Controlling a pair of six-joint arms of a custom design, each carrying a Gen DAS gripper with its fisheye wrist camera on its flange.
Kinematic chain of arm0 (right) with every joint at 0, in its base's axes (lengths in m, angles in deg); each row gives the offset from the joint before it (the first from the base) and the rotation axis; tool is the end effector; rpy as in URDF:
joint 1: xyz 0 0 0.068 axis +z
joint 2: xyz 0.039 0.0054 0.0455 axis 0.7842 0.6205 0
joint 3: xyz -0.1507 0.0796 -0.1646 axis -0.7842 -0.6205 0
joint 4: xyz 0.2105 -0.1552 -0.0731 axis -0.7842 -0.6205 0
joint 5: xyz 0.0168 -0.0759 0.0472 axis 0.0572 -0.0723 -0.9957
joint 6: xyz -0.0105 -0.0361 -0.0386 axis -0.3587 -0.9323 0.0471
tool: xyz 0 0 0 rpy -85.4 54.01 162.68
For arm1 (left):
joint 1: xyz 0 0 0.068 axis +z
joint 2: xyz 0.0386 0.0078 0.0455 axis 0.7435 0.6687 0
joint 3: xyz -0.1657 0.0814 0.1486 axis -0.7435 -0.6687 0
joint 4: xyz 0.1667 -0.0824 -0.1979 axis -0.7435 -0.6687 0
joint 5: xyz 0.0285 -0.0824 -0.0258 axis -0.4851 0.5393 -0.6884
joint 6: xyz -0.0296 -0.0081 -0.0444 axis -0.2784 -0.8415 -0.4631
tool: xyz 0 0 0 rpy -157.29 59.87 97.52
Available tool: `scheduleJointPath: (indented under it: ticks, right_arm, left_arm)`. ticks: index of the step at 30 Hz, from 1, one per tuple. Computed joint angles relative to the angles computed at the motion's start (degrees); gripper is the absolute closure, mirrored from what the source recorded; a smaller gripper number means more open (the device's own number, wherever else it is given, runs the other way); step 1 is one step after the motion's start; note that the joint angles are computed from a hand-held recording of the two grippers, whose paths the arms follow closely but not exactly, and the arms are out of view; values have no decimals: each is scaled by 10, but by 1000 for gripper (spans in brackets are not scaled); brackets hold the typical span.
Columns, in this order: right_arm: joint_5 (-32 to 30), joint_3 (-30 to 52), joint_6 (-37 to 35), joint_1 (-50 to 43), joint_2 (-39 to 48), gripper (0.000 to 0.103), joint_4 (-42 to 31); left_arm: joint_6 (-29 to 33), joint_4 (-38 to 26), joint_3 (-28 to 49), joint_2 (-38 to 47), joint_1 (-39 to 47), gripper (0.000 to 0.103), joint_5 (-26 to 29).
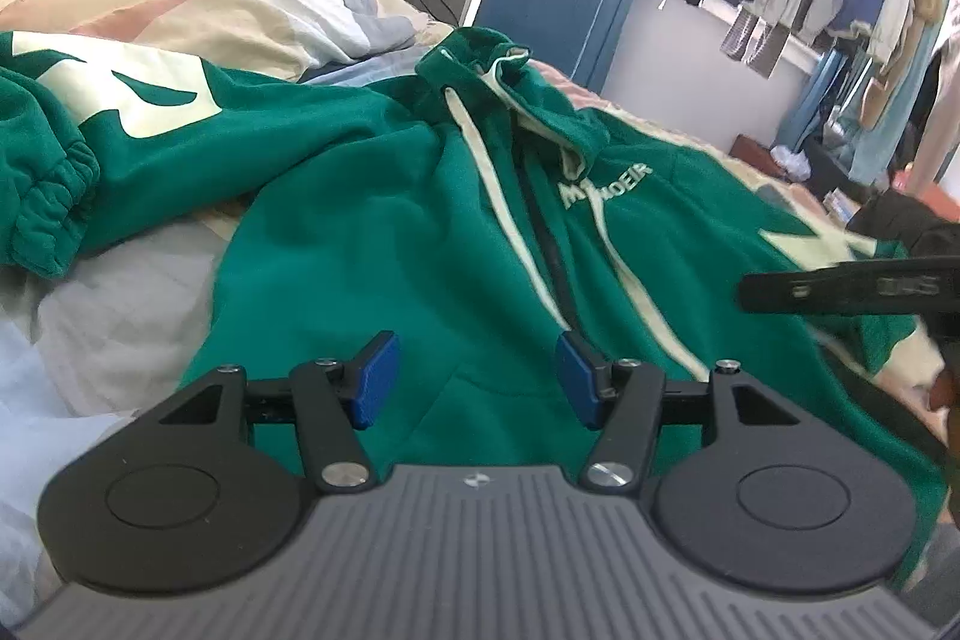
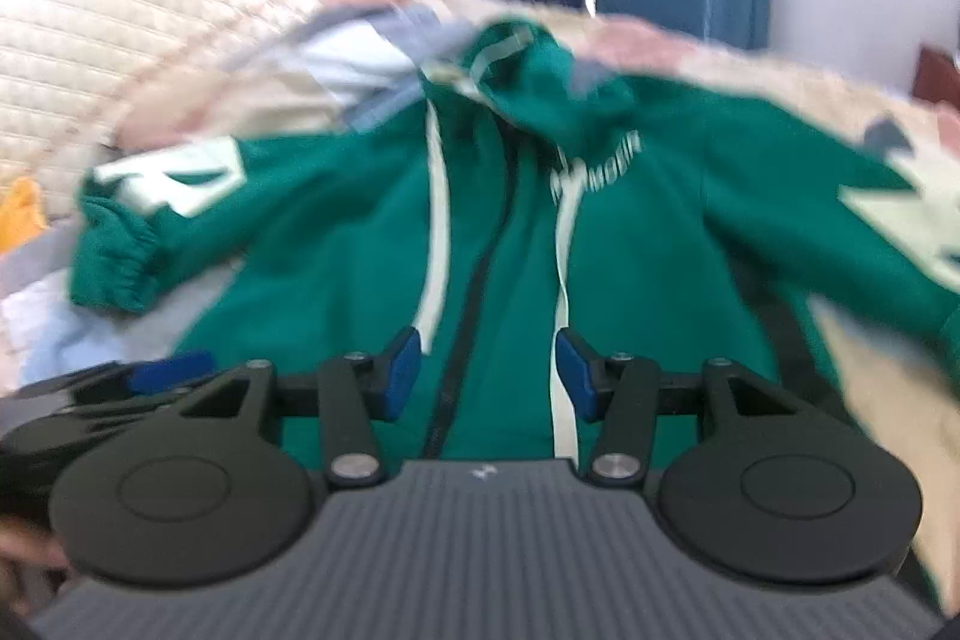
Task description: Fold large clothes
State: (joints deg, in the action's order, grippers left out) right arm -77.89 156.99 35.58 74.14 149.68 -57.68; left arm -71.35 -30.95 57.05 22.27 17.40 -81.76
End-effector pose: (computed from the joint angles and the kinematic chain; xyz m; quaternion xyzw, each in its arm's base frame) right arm 0.3719 0.1662 0.2177 -0.2757 0.8715 0.2053 0.3497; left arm 0.2240 -0.1110 0.1811 -0.2177 0.8613 -0.0406 0.4574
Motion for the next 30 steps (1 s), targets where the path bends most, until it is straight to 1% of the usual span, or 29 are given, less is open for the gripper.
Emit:
scheduleJointPath:
  ticks: [2, 4, 6, 7, 8, 9, 11, 13, 16, 18, 20, 24, 25, 27, 30]
  right_arm:
    - [6, 11, 9, -6, 37, 51, 12]
    - [29, 36, -1, -7, 72, 51, -4]
    - [46, 63, -2, -9, 104, 50, -26]
    - [50, 78, -1, -11, 119, 47, -39]
    - [49, 96, 0, -13, 136, 35, -54]
    - [44, 105, 6, -16, 146, 26, -59]
    - [34, 116, 16, -17, 161, 23, -66]
    - [27, 133, 17, -16, 172, 23, -77]
    - [-5, 138, 43, -30, 165, 23, -59]
    - [-16, 131, 69, -46, 151, 23, -26]
    - [-14, 132, 95, -67, 142, 23, 10]
    - [1, 172, 162, -124, 166, 23, 55]
    - [6, 188, 182, -138, 179, 23, 53]
    - [3, 238, 245, -171, 221, 23, 33]
    - [-30, 316, 333, -212, 294, 23, -13]
  left_arm:
    - [3, 1, -3, 9, -7, 40, -7]
    - [-2, 13, -16, 5, -4, 40, 4]
    - [-7, 16, -19, 12, -5, 40, 1]
    - [-10, 14, -17, 16, -4, 40, -2]
    - [-14, 17, -17, 18, -1, 40, -1]
    - [-15, 27, -23, 14, 2, 40, 3]
    - [-18, 35, -26, 18, 7, 40, 6]
    - [-21, 30, -20, 34, 12, 40, 13]
    - [-28, 25, -16, 47, 13, 40, 22]
    - [-31, 25, -15, 48, 8, 40, 19]
    - [-34, 23, -13, 46, 2, 40, 15]
    - [-41, 23, -14, 43, -5, 40, 11]
    - [-43, 23, -14, 42, -6, 40, 11]
    - [-47, 22, -13, 43, -7, 40, 12]
    - [-52, 20, -9, 49, -5, 40, 14]
